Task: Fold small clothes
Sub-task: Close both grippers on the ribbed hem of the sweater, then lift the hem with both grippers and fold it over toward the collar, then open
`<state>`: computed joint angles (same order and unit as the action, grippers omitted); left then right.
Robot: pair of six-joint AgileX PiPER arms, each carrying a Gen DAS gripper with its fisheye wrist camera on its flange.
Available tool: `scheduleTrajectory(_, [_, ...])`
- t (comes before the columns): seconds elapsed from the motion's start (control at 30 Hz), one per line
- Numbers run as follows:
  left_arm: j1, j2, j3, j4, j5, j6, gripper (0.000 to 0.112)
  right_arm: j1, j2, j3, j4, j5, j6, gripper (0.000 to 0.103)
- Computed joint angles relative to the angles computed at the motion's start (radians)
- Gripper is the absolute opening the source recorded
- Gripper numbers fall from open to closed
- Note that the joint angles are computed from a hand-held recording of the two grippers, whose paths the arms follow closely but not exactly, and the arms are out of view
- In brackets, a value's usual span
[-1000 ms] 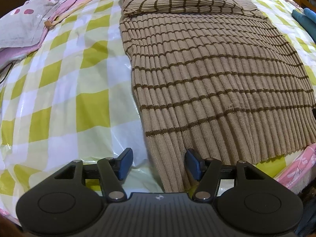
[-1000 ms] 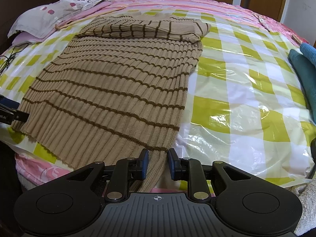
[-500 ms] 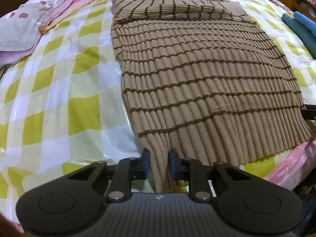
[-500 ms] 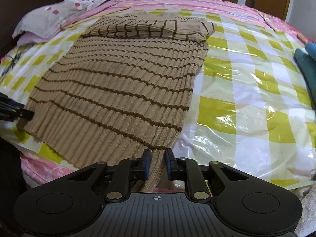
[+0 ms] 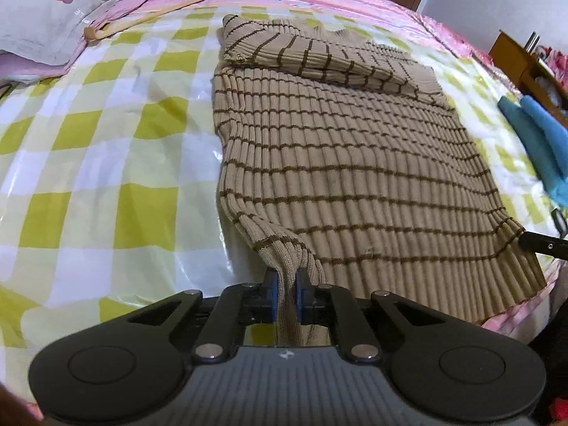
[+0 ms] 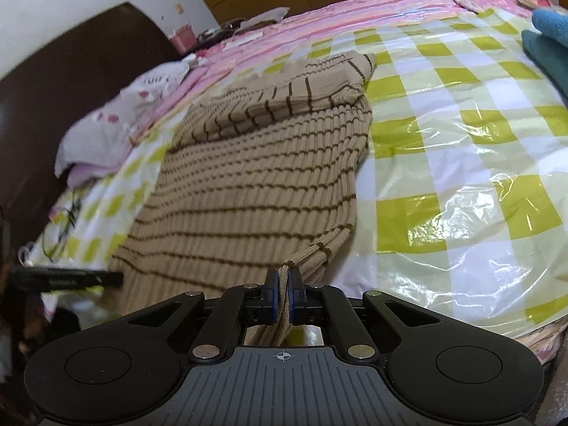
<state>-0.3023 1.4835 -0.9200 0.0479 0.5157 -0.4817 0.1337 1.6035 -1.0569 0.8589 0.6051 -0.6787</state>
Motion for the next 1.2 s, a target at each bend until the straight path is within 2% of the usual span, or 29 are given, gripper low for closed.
scheduleTrajectory(0.3, [0.122,-0.016,-0.001,-0.342,-0.103,0.271,0.015,-0.075,0.037,-0.079,0.258,0.095,-0.085,0.005])
scheduleTrajectory(0.57, [0.233,0.081,-0.134,-0.634,-0.138,0.553,0.015,-0.085,0.17,-0.27,0.361,0.08,-0.053,0.005])
scheduleTrajectory(0.7, [0.264,0.175,-0.269,-0.651,-0.135,0.583,0.015,-0.08,0.266,-0.413,0.353,0.057,0.011,0.005])
scheduleTrajectory(0.9, [0.288,0.338,-0.505,-0.595,-0.112,0.544,0.015,-0.065,0.441,-0.681,0.277,0.04,0.163,0.005])
scheduleTrajectory(1.1, [0.305,0.527,-0.776,-0.49,-0.061,0.44,0.014,-0.052,0.653,-1.011,0.111,0.041,0.402,0.005])
scheduleTrajectory(1.2, [0.312,0.622,-0.914,-0.444,-0.025,0.385,0.014,-0.046,0.794,-1.238,-0.007,0.081,0.577,0.005])
